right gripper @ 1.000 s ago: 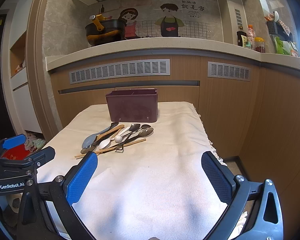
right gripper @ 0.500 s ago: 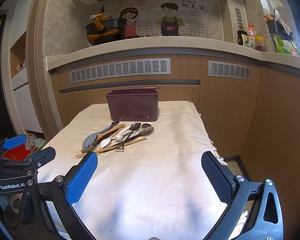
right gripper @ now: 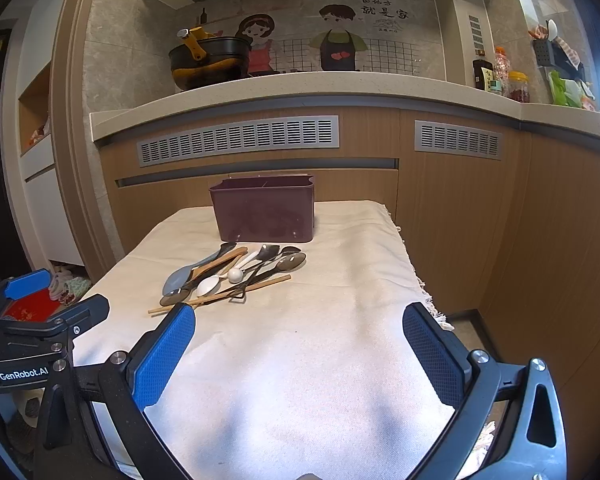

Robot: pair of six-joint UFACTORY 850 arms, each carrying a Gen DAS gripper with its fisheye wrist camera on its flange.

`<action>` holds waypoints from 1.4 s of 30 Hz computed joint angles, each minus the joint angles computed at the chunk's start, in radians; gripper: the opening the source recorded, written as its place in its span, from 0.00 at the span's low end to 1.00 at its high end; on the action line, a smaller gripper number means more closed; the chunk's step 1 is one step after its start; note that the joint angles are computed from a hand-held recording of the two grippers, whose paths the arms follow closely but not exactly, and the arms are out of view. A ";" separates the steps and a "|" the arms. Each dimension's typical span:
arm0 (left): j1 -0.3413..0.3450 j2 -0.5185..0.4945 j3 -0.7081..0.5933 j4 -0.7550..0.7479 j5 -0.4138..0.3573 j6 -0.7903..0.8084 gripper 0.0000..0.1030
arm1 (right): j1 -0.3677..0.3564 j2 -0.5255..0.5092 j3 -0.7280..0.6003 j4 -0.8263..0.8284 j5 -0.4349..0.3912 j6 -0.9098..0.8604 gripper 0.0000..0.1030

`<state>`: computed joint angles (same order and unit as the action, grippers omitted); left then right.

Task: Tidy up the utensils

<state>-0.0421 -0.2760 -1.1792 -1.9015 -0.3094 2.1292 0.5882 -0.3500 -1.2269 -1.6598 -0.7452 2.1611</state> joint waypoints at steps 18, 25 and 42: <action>-0.013 -0.073 -0.111 0.128 0.027 -0.138 1.00 | -0.030 -0.042 -0.063 0.051 0.012 -0.096 1.00; -0.009 -0.174 -0.259 0.370 0.025 -0.435 1.00 | -0.073 -0.110 -0.163 0.117 0.047 -0.203 1.00; -0.006 -0.539 -0.781 1.198 0.000 -1.323 1.00 | -0.211 -0.451 -0.670 0.744 0.138 -1.015 1.00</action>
